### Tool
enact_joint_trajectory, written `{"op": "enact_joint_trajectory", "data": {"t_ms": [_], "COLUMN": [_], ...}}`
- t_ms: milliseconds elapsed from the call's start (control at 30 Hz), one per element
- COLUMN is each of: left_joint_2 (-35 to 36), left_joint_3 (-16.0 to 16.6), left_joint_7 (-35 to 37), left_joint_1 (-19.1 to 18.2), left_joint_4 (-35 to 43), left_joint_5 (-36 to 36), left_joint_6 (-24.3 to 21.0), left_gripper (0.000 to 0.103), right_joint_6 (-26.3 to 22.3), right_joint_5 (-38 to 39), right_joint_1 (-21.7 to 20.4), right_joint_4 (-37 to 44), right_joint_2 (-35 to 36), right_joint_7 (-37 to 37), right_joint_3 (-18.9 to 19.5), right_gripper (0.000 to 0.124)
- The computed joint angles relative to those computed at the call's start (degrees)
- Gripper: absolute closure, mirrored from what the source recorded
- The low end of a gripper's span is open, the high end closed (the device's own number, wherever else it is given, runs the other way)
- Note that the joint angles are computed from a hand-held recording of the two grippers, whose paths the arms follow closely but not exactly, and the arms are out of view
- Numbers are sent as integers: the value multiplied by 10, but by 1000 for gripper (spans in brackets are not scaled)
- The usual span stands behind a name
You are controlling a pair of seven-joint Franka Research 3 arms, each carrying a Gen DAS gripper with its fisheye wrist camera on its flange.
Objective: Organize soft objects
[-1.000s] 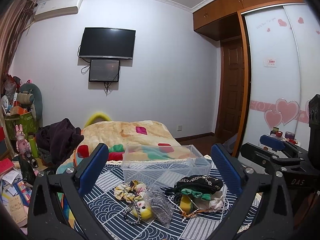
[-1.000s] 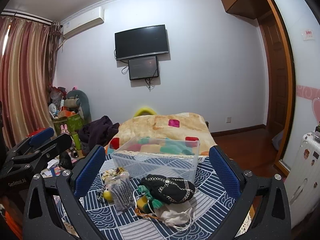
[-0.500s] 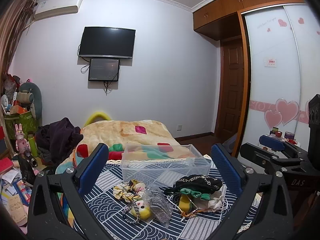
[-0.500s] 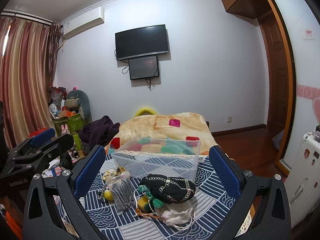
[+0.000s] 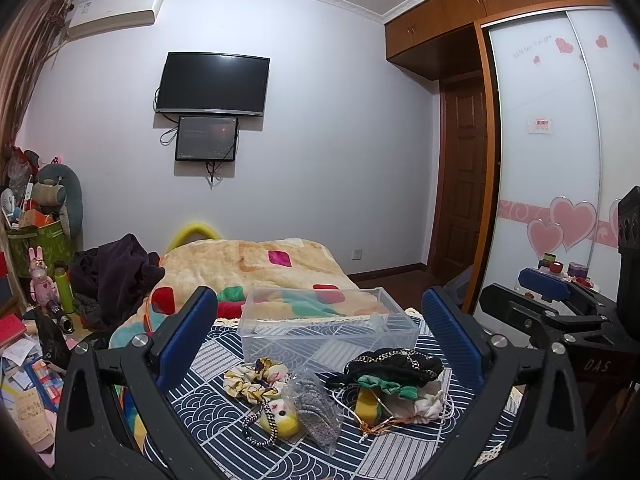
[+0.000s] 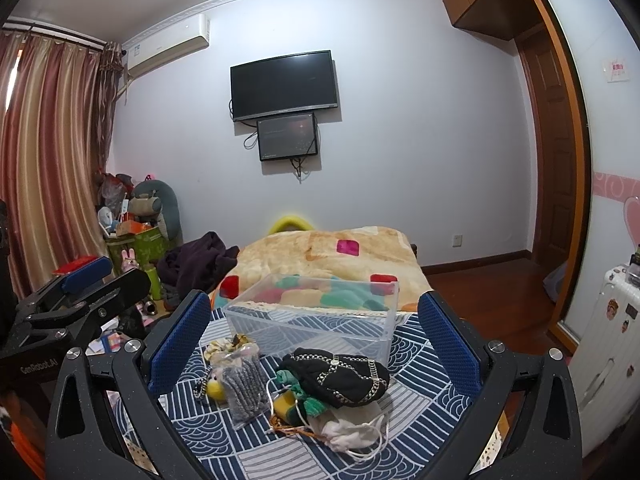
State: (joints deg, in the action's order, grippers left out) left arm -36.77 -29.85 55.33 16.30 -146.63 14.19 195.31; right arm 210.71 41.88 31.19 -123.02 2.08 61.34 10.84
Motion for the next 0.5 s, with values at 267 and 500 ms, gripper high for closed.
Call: {"op": "enact_joint_trajectory", "data": {"t_ms": [267, 500], "left_joint_2": [0, 7], "left_joint_3": [3, 14], "left_joint_7": [-1, -1], "left_joint_1": [-3, -15], "left_joint_4": [-1, 1], "left_joint_5": [-1, 2], "left_joint_6": [-2, 0], "left_gripper": [0, 0], "right_joint_6": [2, 2], "right_joint_5": [1, 4], "right_joint_1": [1, 1], "right_joint_4": [1, 2], "right_joint_2": [1, 2], "right_joint_7": [-3, -5], "right_joint_3": [0, 0], "right_gripper": [21, 21]}}
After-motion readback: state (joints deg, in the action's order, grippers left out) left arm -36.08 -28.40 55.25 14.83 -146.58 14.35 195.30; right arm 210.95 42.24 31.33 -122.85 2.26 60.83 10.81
